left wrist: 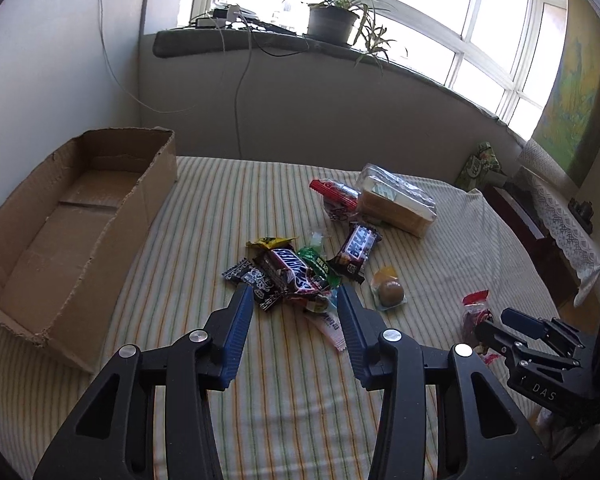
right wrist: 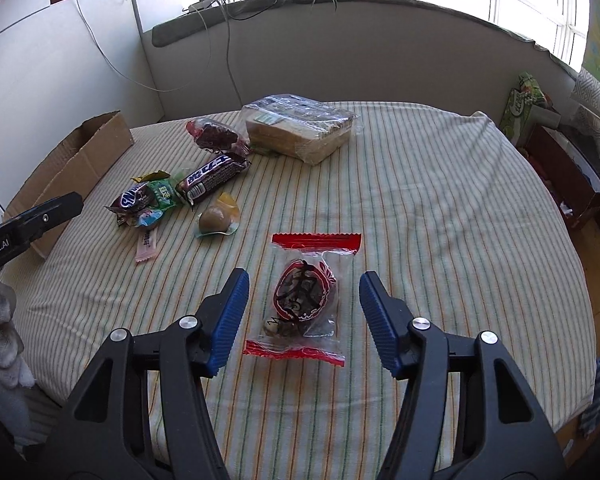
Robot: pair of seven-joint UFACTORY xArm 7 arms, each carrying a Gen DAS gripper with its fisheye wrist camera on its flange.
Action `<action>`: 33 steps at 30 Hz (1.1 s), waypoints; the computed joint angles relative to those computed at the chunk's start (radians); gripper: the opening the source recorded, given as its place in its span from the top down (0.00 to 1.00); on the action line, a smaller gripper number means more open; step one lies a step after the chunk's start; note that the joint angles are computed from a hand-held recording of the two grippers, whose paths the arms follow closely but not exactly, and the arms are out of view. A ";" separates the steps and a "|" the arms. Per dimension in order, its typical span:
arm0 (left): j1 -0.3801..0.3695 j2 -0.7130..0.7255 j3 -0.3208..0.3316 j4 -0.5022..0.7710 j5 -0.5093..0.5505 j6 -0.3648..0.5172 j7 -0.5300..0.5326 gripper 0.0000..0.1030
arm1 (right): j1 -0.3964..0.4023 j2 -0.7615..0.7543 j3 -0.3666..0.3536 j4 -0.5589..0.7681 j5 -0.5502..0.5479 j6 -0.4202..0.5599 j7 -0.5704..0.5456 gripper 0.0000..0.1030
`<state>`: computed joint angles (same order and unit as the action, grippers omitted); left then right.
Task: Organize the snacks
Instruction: 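Grasp the red-edged cookie bag with the right tool while the left tool grasps the Snickers bar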
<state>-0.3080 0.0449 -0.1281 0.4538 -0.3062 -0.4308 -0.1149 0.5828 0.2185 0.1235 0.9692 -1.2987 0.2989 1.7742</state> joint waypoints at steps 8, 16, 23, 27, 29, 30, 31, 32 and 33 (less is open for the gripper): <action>-0.017 0.141 0.057 0.160 0.061 0.076 -0.019 0.62 | 0.015 0.050 -0.019 0.037 0.093 -0.009 -0.093 0.50; 0.047 0.213 0.044 0.221 0.172 0.133 -0.071 0.68 | 0.039 0.083 -0.047 0.056 0.166 -0.018 -0.161 0.56; 0.144 0.208 -0.020 0.226 0.292 0.168 -0.136 0.70 | 0.054 0.090 -0.070 0.053 0.220 -0.025 -0.209 0.62; 0.187 0.221 -0.045 0.252 0.338 0.204 -0.164 0.62 | 0.063 0.087 -0.079 0.051 0.233 -0.026 -0.218 0.62; 0.219 0.218 -0.067 0.249 0.363 0.211 -0.176 0.62 | 0.065 0.083 -0.083 0.045 0.233 -0.031 -0.209 0.62; 0.208 0.214 -0.054 0.246 0.364 0.214 -0.171 0.62 | 0.063 0.082 -0.082 0.043 0.239 -0.033 -0.214 0.62; 0.222 0.211 -0.065 0.243 0.378 0.220 -0.171 0.62 | 0.062 0.078 -0.084 0.038 0.240 -0.036 -0.214 0.62; 0.194 0.206 -0.037 0.240 0.385 0.225 -0.171 0.62 | 0.062 0.076 -0.086 0.035 0.237 -0.039 -0.211 0.62; 0.125 0.201 0.024 0.239 0.350 0.229 -0.136 0.62 | 0.061 0.075 -0.086 0.034 0.238 -0.041 -0.212 0.62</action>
